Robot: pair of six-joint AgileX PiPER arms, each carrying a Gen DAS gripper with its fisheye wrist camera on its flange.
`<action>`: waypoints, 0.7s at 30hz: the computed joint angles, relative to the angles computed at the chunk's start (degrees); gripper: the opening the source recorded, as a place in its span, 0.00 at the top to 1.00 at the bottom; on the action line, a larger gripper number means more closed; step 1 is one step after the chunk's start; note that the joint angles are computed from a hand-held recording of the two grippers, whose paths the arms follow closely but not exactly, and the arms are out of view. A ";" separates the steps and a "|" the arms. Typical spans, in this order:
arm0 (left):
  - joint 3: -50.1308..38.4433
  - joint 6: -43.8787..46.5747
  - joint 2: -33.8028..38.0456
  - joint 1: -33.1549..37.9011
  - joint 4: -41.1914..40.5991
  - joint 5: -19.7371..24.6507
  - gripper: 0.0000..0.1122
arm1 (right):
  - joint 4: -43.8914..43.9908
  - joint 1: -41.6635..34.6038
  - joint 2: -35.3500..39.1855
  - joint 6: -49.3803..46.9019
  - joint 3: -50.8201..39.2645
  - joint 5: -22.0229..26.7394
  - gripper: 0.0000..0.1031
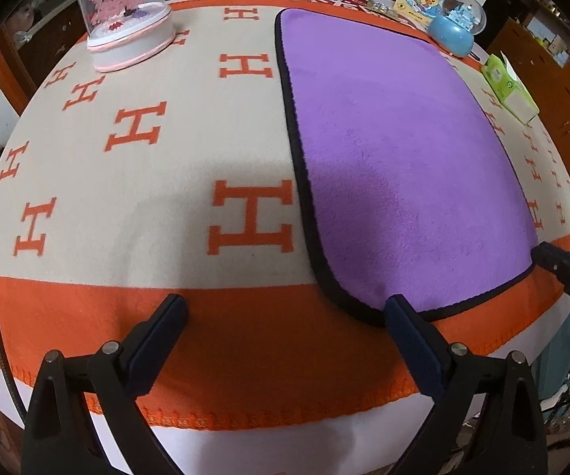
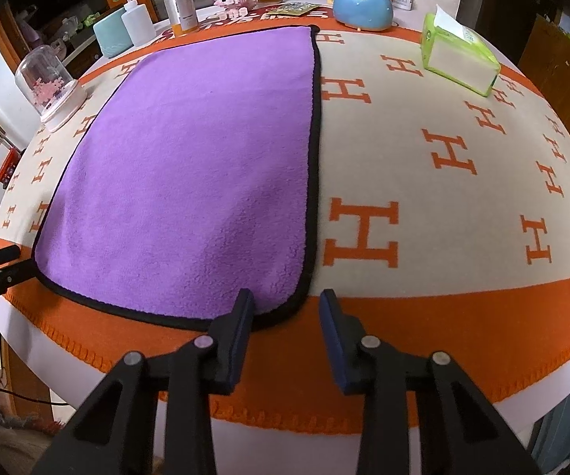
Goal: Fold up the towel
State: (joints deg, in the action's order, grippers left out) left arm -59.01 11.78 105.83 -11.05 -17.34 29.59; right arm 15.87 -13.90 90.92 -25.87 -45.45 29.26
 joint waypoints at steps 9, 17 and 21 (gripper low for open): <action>-1.81 -1.63 0.53 -3.30 0.03 1.74 0.23 | 4.01 -1.41 0.40 -2.95 -0.78 2.12 0.76; -3.05 5.18 0.58 -2.20 -8.73 5.02 0.44 | 10.53 -5.30 1.48 -7.80 -2.25 7.05 0.78; -2.66 6.18 0.43 -2.20 -11.05 5.50 0.48 | 11.69 -5.73 1.55 -8.15 -2.39 7.91 0.79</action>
State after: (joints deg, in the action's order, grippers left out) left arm -61.67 17.96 106.26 -13.25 -28.40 35.10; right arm 27.56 -19.64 92.47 -34.02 -47.84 37.17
